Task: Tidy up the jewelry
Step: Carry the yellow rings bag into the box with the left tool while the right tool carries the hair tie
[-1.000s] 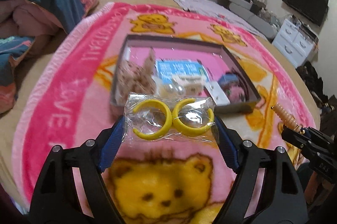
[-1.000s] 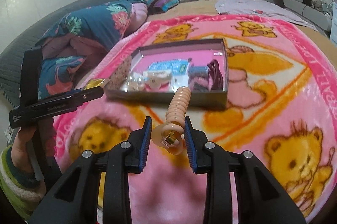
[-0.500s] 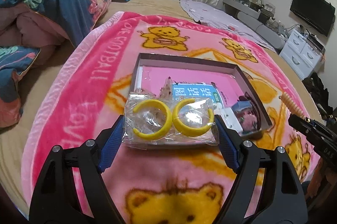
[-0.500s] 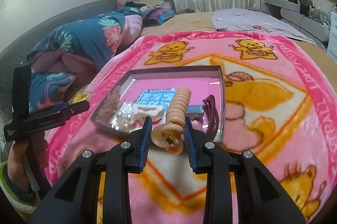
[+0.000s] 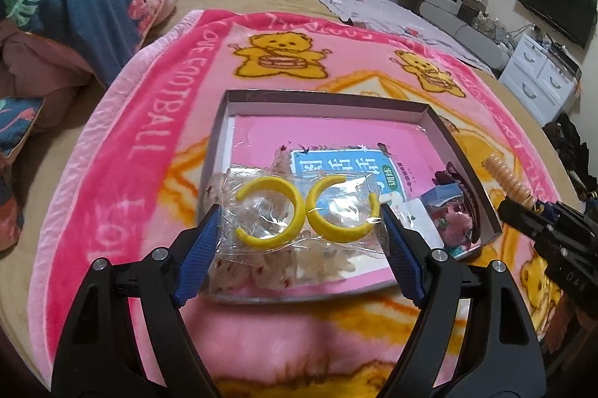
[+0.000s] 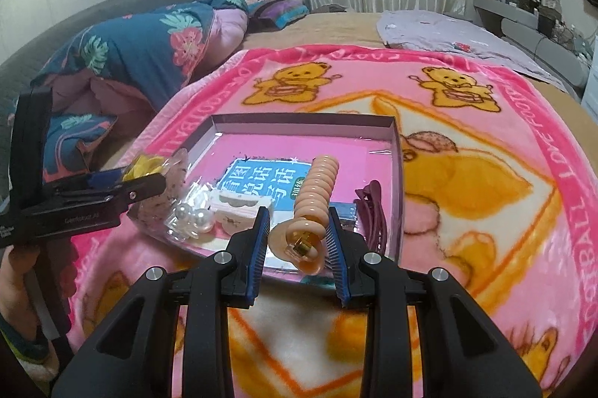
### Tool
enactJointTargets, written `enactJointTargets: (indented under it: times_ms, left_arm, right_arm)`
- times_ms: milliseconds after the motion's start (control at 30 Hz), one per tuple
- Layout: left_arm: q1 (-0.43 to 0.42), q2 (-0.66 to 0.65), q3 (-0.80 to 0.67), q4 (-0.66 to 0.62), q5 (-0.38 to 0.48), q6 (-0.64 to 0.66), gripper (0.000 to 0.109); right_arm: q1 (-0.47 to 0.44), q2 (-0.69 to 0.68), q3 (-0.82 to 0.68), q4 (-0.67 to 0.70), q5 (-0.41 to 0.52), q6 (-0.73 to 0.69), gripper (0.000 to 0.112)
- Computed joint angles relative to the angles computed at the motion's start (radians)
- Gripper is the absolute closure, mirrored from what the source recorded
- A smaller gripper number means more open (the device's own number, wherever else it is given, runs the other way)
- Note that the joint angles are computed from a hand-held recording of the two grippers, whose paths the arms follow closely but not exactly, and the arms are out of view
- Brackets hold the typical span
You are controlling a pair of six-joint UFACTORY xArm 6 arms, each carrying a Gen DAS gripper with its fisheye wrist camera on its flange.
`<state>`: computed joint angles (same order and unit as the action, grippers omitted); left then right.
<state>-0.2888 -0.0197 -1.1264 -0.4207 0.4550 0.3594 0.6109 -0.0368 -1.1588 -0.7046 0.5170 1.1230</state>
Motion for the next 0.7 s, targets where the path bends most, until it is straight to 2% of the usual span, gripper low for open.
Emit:
enactJointTargets:
  times_ms: [533,700]
  left_arm:
    - [0.006,0.112,-0.094,0.006,0.044,0.002,0.034]
    - [0.014,0.130,-0.108,0.009,0.054,-0.009,0.034]
  right_arm:
    - [0.008,0.205,-0.180,0.147,0.010,-0.205,0.083]
    - [0.015,0.226,-0.187,0.183,0.014,-0.235,0.079]
